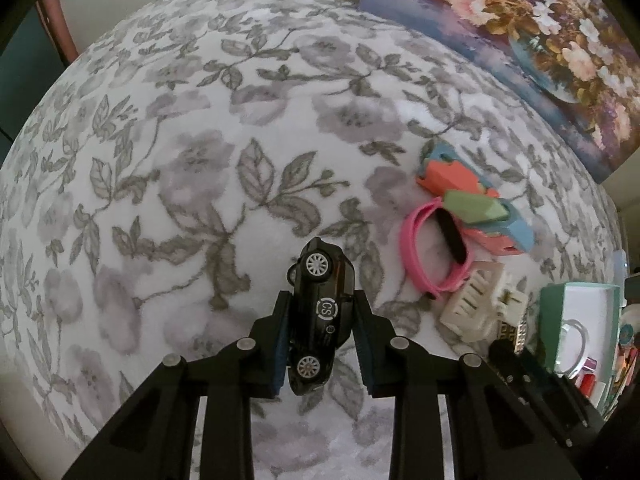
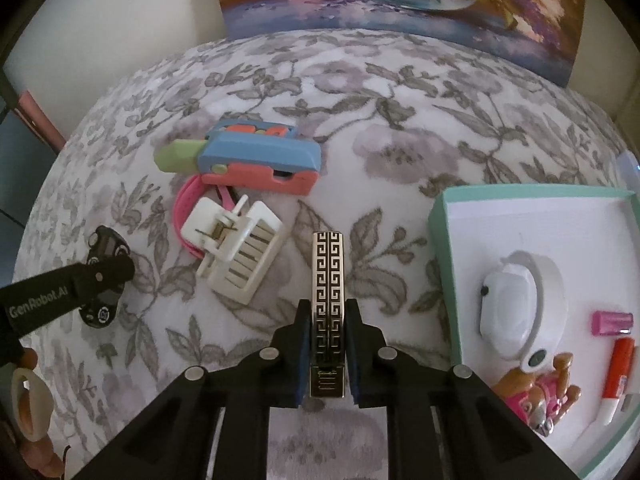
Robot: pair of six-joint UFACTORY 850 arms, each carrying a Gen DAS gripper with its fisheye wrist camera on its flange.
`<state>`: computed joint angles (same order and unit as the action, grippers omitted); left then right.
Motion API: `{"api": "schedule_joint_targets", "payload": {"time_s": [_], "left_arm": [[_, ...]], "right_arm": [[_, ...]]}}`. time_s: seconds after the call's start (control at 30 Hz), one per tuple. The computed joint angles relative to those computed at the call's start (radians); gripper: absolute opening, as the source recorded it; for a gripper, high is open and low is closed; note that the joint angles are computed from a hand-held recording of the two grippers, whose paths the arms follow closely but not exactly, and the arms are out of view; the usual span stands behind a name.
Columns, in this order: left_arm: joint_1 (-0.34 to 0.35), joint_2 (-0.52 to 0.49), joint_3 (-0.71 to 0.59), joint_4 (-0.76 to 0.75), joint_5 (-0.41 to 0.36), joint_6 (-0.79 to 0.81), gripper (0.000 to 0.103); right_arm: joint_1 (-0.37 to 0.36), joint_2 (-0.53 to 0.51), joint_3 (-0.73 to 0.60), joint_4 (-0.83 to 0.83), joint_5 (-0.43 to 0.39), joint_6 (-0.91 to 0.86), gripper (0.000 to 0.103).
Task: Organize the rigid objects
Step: 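Grasp the black toy car with the left gripper while the right grasps the gold comb, then carry the toy car and gold comb into the white tray and release both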
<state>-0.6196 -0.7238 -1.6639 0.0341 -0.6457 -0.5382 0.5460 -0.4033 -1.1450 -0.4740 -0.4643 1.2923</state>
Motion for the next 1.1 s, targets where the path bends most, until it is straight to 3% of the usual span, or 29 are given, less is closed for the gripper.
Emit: {"api": "schedule_joint_targets", "payload": {"time_s": [0.53,0.8,1.1], "left_arm": [[-0.044,0.093,0.02,0.155,0.061,-0.122,0.03],[-0.104,0.091,-0.018,0.14,0.083,-0.1,0.03],[-0.195,0.03,-0.109,0.063,0.066,0.033,0.03]], "right_arm": [[-0.011,0.159,0.113,-0.168,0.057,0.232,0.017],[-0.073,0.286,0.225,-0.288,0.068,0.438,0.017],[-0.18,0.404,0.387,-0.242,0.073,0.523,0.017]]}}
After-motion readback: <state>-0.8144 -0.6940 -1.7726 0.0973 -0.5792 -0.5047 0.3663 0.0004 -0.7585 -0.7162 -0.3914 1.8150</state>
